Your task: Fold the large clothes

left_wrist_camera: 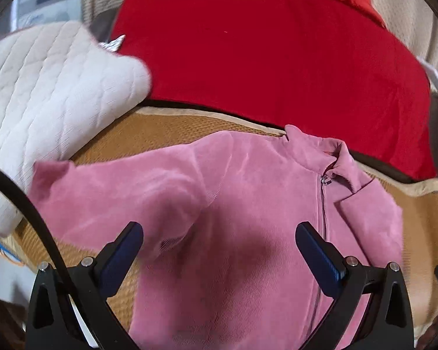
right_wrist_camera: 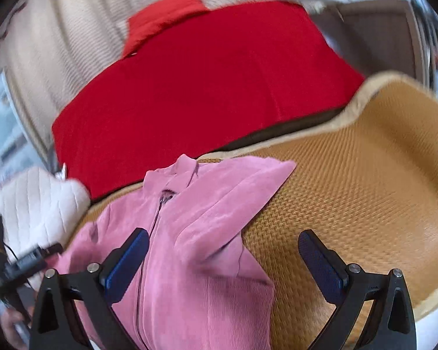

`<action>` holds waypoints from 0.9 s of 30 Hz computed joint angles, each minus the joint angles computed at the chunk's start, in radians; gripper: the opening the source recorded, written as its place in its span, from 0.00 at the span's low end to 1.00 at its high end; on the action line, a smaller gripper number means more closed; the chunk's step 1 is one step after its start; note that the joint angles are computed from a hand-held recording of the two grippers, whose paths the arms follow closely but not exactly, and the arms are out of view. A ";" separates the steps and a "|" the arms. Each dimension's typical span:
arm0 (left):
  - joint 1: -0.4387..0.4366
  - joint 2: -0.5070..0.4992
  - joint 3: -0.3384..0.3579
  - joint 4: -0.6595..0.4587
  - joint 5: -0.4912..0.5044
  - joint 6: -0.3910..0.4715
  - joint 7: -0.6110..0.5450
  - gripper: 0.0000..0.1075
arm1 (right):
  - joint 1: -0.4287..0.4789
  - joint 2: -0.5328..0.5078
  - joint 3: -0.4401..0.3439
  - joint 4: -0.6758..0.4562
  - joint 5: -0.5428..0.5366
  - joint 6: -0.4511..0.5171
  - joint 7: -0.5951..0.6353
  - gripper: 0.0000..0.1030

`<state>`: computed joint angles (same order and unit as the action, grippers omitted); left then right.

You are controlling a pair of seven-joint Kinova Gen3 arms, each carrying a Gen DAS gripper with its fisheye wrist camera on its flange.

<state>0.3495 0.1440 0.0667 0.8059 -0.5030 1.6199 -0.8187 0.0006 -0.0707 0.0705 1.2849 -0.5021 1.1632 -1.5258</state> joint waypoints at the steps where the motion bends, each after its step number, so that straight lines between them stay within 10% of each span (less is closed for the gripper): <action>1: -0.003 0.001 0.006 0.009 -0.005 -0.013 -0.001 0.96 | -0.008 0.024 0.023 -0.001 -0.041 -0.004 0.003 1.00; 13: 0.067 0.037 -0.011 0.093 -0.154 -0.108 -0.034 0.96 | 0.162 0.350 -0.075 -0.142 -0.281 0.041 -0.120 0.81; 19: 0.034 0.048 -0.015 0.074 -0.066 -0.127 -0.055 0.96 | 0.189 0.426 -0.143 -0.190 -0.295 0.015 -0.175 0.72; 27: 0.017 0.051 -0.027 0.071 -0.028 -0.127 -0.070 0.96 | 0.167 0.440 -0.174 -0.201 -0.220 -0.087 -0.197 0.24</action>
<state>0.3663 0.1946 0.0398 0.8765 -0.5309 1.4929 -0.8890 0.1672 0.3690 -0.1036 1.0836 -0.7218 1.0766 -1.7232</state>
